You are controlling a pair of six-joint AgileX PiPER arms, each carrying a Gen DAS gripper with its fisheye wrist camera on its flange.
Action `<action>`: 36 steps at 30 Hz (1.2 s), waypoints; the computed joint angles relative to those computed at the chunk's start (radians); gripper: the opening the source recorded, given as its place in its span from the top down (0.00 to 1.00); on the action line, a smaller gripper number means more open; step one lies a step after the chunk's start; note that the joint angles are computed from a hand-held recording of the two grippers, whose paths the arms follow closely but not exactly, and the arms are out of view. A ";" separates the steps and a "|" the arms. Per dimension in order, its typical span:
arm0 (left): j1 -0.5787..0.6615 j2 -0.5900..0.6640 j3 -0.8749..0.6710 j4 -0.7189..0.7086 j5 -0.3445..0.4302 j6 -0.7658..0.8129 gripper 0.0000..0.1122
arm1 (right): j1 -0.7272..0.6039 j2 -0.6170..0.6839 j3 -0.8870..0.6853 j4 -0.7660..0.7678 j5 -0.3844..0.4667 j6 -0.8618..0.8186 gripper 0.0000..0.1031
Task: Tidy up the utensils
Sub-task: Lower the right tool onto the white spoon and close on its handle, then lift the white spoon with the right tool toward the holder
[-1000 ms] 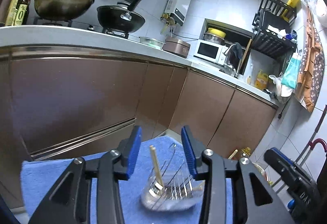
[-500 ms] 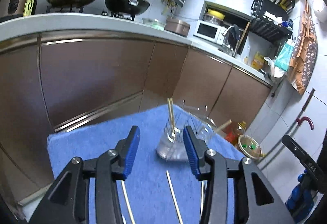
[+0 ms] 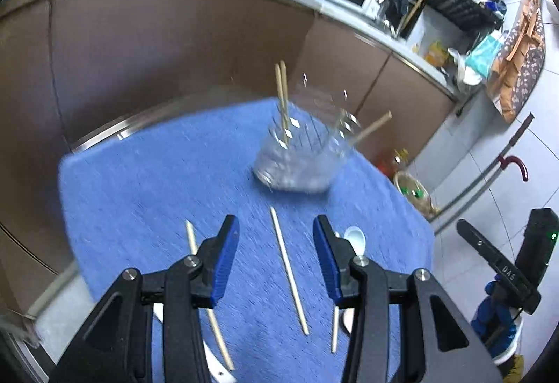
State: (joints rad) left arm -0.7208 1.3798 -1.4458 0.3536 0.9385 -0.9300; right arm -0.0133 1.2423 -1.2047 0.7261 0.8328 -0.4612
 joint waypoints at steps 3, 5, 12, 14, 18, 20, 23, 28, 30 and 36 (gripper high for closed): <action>0.007 0.047 -0.003 -0.064 -0.025 0.036 0.63 | -0.025 0.015 0.028 0.033 0.027 -0.038 0.66; 0.012 0.084 -0.012 -0.133 -0.047 0.087 0.63 | -0.044 0.028 0.043 0.060 0.044 -0.069 0.66; 0.017 0.284 -0.151 -0.383 -0.023 0.326 0.63 | -0.064 0.145 0.026 0.133 0.146 -0.163 0.68; 0.022 0.346 -0.206 -0.435 0.000 0.374 0.63 | -0.068 0.216 -0.018 0.154 0.203 -0.189 0.70; 0.020 0.451 -0.313 -0.465 0.057 0.415 0.64 | -0.051 0.348 -0.120 0.130 0.260 -0.180 0.73; 0.019 0.507 -0.383 -0.471 0.100 0.432 0.66 | -0.047 0.405 -0.168 0.116 0.279 -0.177 0.73; 0.022 0.566 -0.447 -0.483 0.141 0.452 0.67 | -0.033 0.479 -0.243 0.097 0.308 -0.180 0.74; 0.018 0.641 -0.542 -0.489 0.192 0.479 0.68 | 0.006 0.582 -0.369 0.028 0.354 -0.178 0.74; 0.018 0.672 -0.580 -0.486 0.215 0.483 0.68 | 0.024 0.616 -0.407 -0.003 0.364 -0.173 0.74; 0.018 0.743 -0.682 -0.476 0.274 0.491 0.70 | 0.051 0.673 -0.462 -0.033 0.369 -0.192 0.90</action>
